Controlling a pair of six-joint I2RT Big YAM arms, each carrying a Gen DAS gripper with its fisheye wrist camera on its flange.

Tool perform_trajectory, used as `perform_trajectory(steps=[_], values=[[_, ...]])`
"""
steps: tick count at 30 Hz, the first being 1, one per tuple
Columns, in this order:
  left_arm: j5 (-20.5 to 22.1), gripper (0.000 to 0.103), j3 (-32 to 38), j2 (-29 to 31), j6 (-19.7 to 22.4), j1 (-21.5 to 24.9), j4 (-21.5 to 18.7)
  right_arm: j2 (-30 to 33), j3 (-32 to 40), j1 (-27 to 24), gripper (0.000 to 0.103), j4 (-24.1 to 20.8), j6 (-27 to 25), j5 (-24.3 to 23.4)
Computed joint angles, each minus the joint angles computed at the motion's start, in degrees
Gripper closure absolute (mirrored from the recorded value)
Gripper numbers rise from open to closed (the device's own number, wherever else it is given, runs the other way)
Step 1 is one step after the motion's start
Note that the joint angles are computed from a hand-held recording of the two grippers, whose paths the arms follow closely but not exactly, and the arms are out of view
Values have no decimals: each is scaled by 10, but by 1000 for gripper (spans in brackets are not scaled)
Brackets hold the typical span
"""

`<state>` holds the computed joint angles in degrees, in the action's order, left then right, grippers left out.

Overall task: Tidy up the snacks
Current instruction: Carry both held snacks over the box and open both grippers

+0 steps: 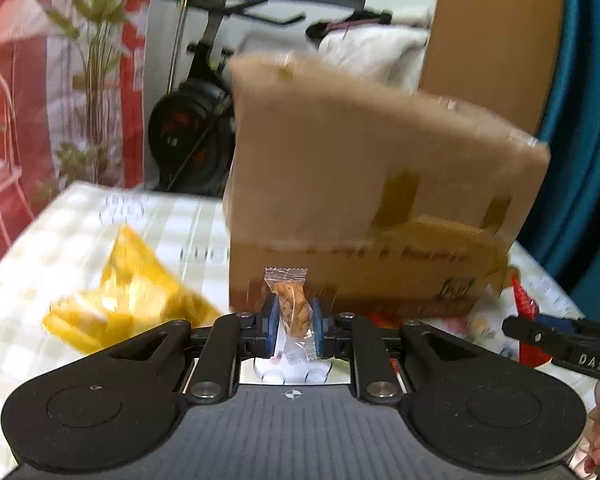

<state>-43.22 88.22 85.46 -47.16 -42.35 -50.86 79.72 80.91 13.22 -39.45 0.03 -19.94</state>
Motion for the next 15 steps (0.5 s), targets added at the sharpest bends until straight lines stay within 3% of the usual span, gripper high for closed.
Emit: perform_trajectory(steps=[4, 11, 15], values=[[-16, 84, 14, -2, 27, -1, 25, -2, 9, -7, 58, -4, -9, 16], [-23, 84, 23, 1, 60, 3, 62, 0, 26, -32, 58, -7, 23, 36], [-32, 84, 32, -2, 120, 7, 107, 0, 58, -41, 58, 28, 16, 33]])
